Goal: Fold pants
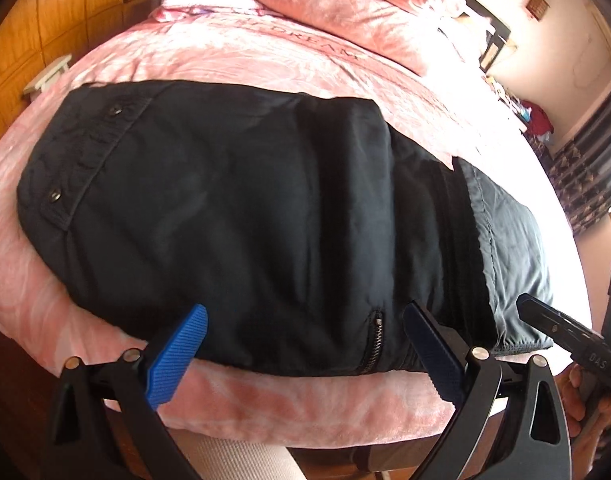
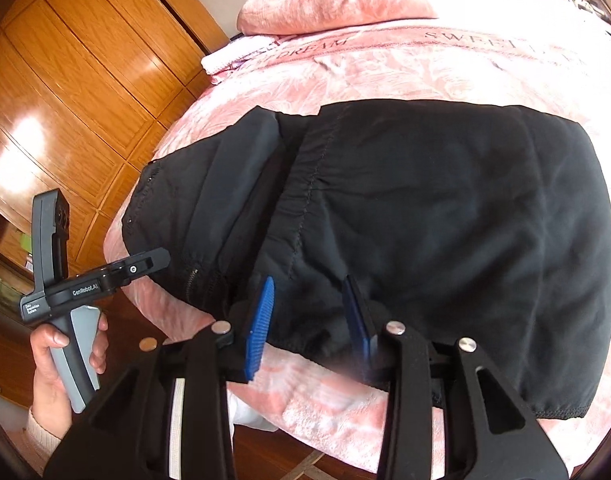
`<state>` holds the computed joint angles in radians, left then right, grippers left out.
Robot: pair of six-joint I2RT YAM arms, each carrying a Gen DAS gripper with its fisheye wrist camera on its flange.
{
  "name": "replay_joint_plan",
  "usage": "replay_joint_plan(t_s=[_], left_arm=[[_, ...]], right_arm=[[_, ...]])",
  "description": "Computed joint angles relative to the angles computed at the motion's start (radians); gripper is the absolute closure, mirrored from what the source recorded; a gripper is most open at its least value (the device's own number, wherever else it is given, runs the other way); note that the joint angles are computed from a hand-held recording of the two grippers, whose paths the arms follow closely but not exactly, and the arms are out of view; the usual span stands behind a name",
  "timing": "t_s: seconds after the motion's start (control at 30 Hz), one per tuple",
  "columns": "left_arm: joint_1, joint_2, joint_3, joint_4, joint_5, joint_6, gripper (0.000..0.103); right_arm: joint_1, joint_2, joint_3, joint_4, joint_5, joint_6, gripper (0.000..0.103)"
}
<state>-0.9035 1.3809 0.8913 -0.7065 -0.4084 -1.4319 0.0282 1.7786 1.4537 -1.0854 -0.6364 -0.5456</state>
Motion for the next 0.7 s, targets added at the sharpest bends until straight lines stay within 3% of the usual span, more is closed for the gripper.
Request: replay_joint_plan(t_s=[0.13, 0.23, 0.43, 0.53, 0.67, 0.7], left_arm=[[-0.028, -0.19, -0.139, -0.121, -0.027, -0.223, 0.004], [-0.028, -0.314, -0.23, -0.185, -0.027, -0.331, 0.004], [0.128, -0.598, -0.457, -0.046, 0.034, -0.298, 0.005], [0.216, -0.665, -0.539, 0.048, 0.088, -0.249, 0.005], [0.204, -0.709, -0.582, 0.106, 0.043, -0.267, 0.006], [0.205, -0.725, -0.593, 0.124, 0.036, -0.266, 0.01]], right_arm=[[0.05, 0.014, 0.006, 0.028, 0.037, 0.046, 0.066], [0.074, 0.03, 0.005, 0.038, 0.04, 0.065, 0.066], [0.089, 0.029, -0.022, 0.075, 0.057, 0.084, 0.066], [0.088, 0.037, -0.02, 0.076, 0.064, 0.082, 0.068], [0.099, 0.035, -0.031, 0.096, 0.085, 0.082, 0.068], [0.103, 0.032, -0.038, 0.104, 0.091, 0.083, 0.068]])
